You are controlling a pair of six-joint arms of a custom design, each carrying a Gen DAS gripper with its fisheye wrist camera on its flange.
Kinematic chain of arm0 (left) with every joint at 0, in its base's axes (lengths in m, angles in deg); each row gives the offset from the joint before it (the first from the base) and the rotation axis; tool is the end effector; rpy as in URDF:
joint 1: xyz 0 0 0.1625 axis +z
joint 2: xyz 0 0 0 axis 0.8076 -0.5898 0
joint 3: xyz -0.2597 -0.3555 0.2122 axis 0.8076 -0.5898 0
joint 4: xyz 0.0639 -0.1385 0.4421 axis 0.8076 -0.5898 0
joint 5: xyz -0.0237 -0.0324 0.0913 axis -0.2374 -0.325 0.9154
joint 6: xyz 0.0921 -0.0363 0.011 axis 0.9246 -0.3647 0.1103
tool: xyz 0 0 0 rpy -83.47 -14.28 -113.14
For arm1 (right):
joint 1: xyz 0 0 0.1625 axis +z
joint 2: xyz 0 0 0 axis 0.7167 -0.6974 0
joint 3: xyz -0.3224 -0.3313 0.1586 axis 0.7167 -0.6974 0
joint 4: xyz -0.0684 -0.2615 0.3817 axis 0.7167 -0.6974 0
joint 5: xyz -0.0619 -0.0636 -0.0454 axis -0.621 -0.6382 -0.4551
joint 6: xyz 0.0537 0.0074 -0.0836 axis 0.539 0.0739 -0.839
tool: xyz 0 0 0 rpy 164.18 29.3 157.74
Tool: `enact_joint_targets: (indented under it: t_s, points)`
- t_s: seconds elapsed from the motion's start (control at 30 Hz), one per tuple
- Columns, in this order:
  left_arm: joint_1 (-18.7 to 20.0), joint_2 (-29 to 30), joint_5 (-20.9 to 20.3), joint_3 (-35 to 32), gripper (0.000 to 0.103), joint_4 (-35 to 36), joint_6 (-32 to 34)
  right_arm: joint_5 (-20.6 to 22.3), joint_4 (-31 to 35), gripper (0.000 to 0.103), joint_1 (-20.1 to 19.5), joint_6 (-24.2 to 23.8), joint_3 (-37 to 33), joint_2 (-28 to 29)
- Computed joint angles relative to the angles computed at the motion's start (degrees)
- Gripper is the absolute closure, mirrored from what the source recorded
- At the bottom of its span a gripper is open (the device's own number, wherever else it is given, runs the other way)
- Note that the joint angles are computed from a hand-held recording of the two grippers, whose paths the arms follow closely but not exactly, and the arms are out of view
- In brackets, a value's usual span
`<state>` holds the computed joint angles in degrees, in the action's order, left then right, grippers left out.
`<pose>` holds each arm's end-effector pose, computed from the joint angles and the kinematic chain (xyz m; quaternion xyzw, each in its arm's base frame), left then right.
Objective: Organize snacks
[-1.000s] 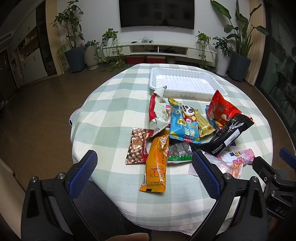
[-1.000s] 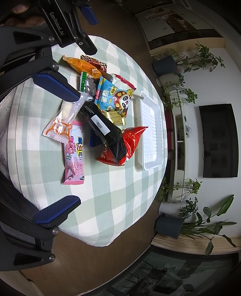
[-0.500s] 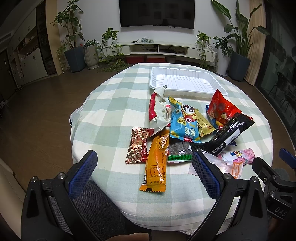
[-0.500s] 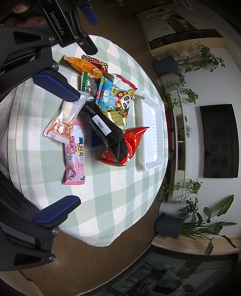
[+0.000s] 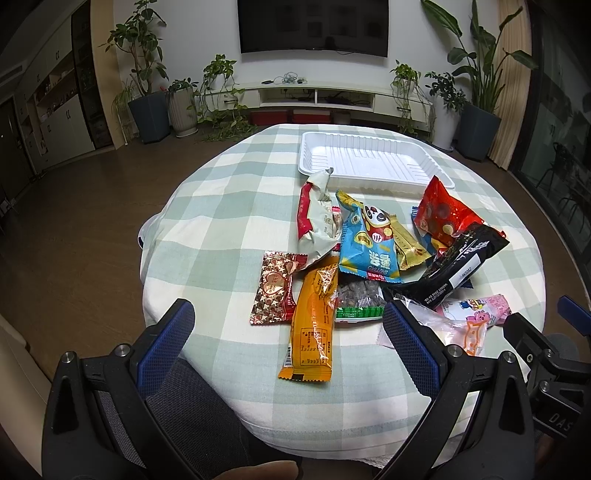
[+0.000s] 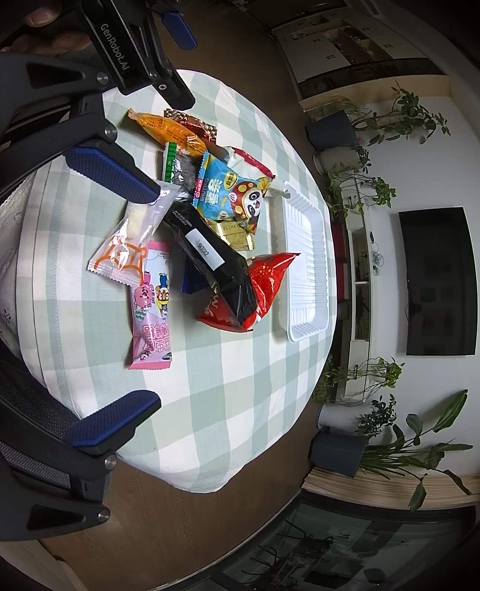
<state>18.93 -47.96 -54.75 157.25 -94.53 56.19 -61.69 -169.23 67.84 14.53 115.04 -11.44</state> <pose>0.0117 -0.6746 0.4547 0.0735 0.8305 -0.3861 0.3946 0.4060 -0.7625 0.0957 0.1894 -0.8684 0.3290 0.3190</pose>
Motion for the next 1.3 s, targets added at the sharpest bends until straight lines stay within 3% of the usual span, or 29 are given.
enact_joint_targets:
  t_s: [0.2, 0.27, 0.37, 0.4, 0.5, 0.6, 0.67, 0.9, 1.0, 1.03, 1.13, 1.27, 1.3]
  points:
    - [0.2, -0.7, -1.6, 0.7, 0.0, 0.5, -0.6, 0.0, 0.4, 0.0, 0.0, 0.2, -0.1, 0.0]
    - [1.2, -1.4, -4.8, 1.4, 0.0, 0.3, -1.2, 0.3, 0.5, 0.0, 0.0, 0.5, -0.1, -0.1]
    - [3.4, -4.0, -16.1, 1.3, 0.0, 5.0, -1.1, 1.5, -1.2, 0.0, -0.4, 0.5, 1.2, -0.5]
    - [3.7, -4.3, -16.8, 1.6, 0.0, 5.7, -0.6, 2.2, -2.1, 0.0, -0.7, 0.5, 1.8, -0.7]
    - [3.3, -5.2, -12.0, 3.8, 0.0, 5.0, 2.7, 4.6, -3.8, 0.0, -1.2, 1.0, 2.9, -1.5]
    - [4.3, -6.4, -10.3, 3.8, 0.0, 13.9, -2.1, 7.7, -4.9, 0.0, -1.8, 1.5, 4.4, -2.4]
    - [4.8, -6.7, -9.2, 3.8, 0.0, 12.7, -3.0, 9.5, -4.9, 0.0, -2.2, 2.1, 5.4, -3.0]
    - [5.2, -3.7, -5.8, -4.0, 0.0, 17.6, -3.4, 12.4, -0.6, 0.0, -3.2, 4.7, 4.3, -3.6]
    - [6.0, -1.4, -7.1, -9.3, 0.001, 25.9, -5.1, 12.3, 0.1, 0.001, -3.4, 4.4, 4.1, -3.7]
    - [6.4, -0.2, -8.0, -11.5, 0.003, 28.4, -5.2, 12.3, 0.2, 0.001, -3.4, 4.4, 3.9, -3.6]
    - [7.4, 1.8, -10.7, -15.8, 0.022, 35.9, -5.4, 12.4, 1.0, 0.002, -3.6, 5.0, 3.6, -3.7]
    - [8.9, 5.7, -11.5, -21.5, 0.049, 41.7, -6.6, 12.7, 2.5, 0.005, -3.8, 4.8, 3.1, -3.6]
    - [9.3, 6.5, -11.9, -22.6, 0.051, 42.4, -7.0, 12.7, 2.7, 0.005, -3.8, 4.7, 2.9, -3.5]
